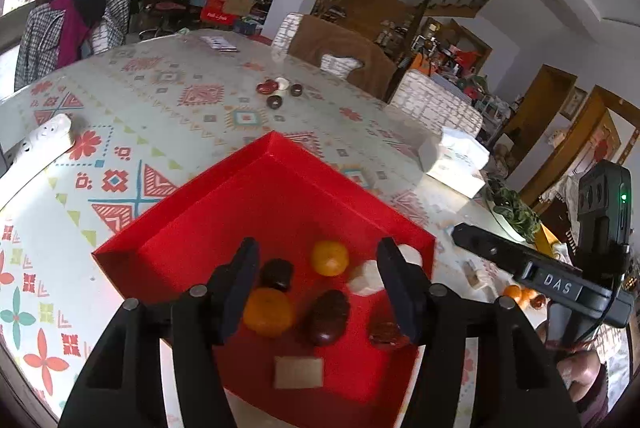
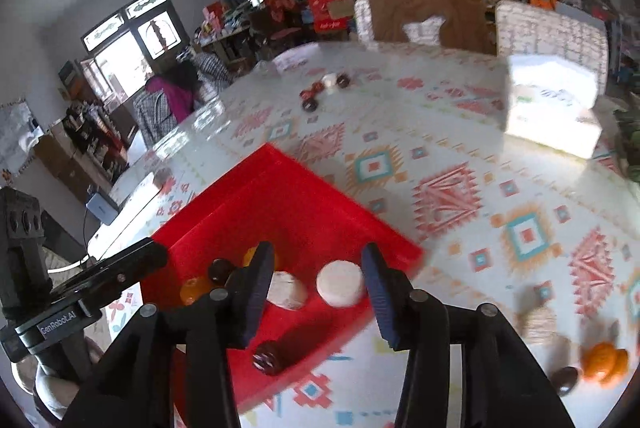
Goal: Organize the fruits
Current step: 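Open the left tool to drop the plum while the right tool drops the slice, then move both open tools back from the tray to the fruit row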
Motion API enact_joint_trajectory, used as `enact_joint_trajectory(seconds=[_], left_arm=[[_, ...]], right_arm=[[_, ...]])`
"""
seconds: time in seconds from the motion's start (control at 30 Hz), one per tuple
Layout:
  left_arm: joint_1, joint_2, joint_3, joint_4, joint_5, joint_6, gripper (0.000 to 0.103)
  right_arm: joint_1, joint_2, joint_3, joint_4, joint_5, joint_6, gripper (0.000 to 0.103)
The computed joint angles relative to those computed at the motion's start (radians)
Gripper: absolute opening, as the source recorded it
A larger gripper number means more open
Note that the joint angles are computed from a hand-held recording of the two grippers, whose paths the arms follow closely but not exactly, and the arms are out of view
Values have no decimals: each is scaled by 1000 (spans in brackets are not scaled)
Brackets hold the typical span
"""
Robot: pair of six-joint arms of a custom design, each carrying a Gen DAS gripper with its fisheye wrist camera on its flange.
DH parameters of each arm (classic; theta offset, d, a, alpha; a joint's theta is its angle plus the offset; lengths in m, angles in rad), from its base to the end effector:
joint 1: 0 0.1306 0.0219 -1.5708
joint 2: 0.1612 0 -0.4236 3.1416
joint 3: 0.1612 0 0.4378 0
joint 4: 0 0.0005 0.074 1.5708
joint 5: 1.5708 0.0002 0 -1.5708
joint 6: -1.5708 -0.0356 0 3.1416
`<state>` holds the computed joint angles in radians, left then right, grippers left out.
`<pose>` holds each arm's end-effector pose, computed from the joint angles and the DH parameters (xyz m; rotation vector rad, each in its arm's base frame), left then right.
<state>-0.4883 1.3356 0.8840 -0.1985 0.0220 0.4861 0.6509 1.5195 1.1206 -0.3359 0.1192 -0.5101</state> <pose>0.4159 -0.2224 0.2955 0.0150 2.2791 -0.5513 0.4426 0.3312 0.3081 -0.1028 2.3406 0.4537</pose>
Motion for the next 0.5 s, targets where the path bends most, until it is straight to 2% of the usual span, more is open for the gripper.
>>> enact_joint_trajectory(seconds=[0.2,0.37,0.5], left_arm=[[-47,2,18,-19,9,-8,62],[-99,-4,35,-22,22,-16,62],[-157,0,56,-17,11,-34,71]], right_arm=[[-39,-135,-124,16,40,-30,51],[-98,-307,-260,0,96,-52,51],[-163,-464,-359,-43,149,-61,51]])
